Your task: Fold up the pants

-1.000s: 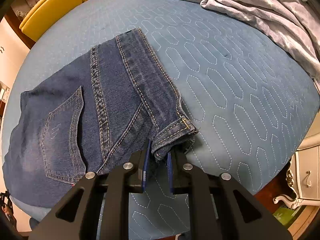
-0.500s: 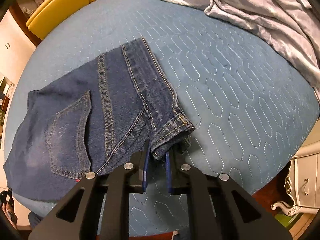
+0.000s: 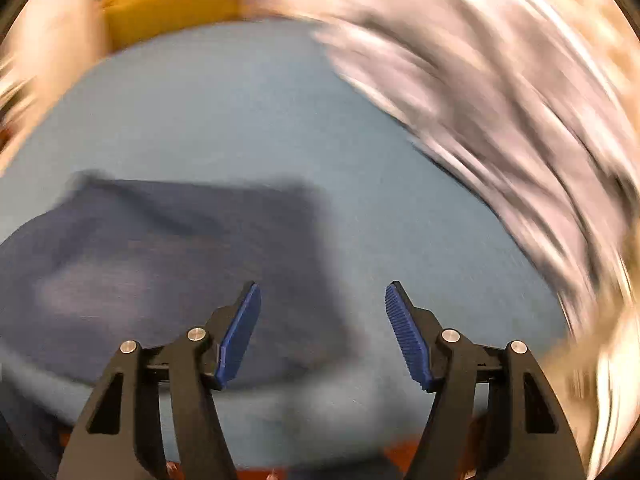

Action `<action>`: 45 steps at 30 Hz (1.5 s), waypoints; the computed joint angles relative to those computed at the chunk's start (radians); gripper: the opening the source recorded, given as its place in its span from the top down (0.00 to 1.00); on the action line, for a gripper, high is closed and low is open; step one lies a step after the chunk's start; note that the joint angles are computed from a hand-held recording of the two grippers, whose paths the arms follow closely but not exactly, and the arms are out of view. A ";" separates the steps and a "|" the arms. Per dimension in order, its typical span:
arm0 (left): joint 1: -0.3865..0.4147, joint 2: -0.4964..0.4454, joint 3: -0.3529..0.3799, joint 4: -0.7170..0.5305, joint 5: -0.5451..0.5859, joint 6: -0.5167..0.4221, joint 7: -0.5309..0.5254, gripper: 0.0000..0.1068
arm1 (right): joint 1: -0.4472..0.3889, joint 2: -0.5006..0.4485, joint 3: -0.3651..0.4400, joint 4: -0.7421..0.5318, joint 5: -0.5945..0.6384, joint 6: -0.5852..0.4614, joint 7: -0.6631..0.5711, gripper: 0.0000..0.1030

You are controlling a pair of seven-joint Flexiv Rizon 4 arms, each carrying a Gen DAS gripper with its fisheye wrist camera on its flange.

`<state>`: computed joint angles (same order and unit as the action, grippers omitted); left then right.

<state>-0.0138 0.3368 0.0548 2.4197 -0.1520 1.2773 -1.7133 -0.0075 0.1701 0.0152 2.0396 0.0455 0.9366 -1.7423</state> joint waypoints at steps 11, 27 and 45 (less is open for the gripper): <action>-0.180 -0.445 -0.140 -0.419 -0.224 -0.166 0.626 0.42 | 0.125 -0.498 0.055 -0.652 0.418 -0.455 -0.471 0.36; -0.175 -0.773 -0.200 -0.887 -0.190 -0.615 0.855 0.72 | 0.011 -0.752 0.210 -1.002 0.473 -0.799 -0.553 0.65; -0.193 -0.745 -0.182 -0.742 -0.277 -0.314 0.689 0.56 | 0.071 -0.678 0.185 -0.778 0.423 -0.416 -0.243 0.88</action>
<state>-0.2073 -0.4085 -0.1275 1.6777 -0.4290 0.9632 -1.0242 0.0633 -0.5082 0.2002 1.2615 0.4690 0.5203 -1.9856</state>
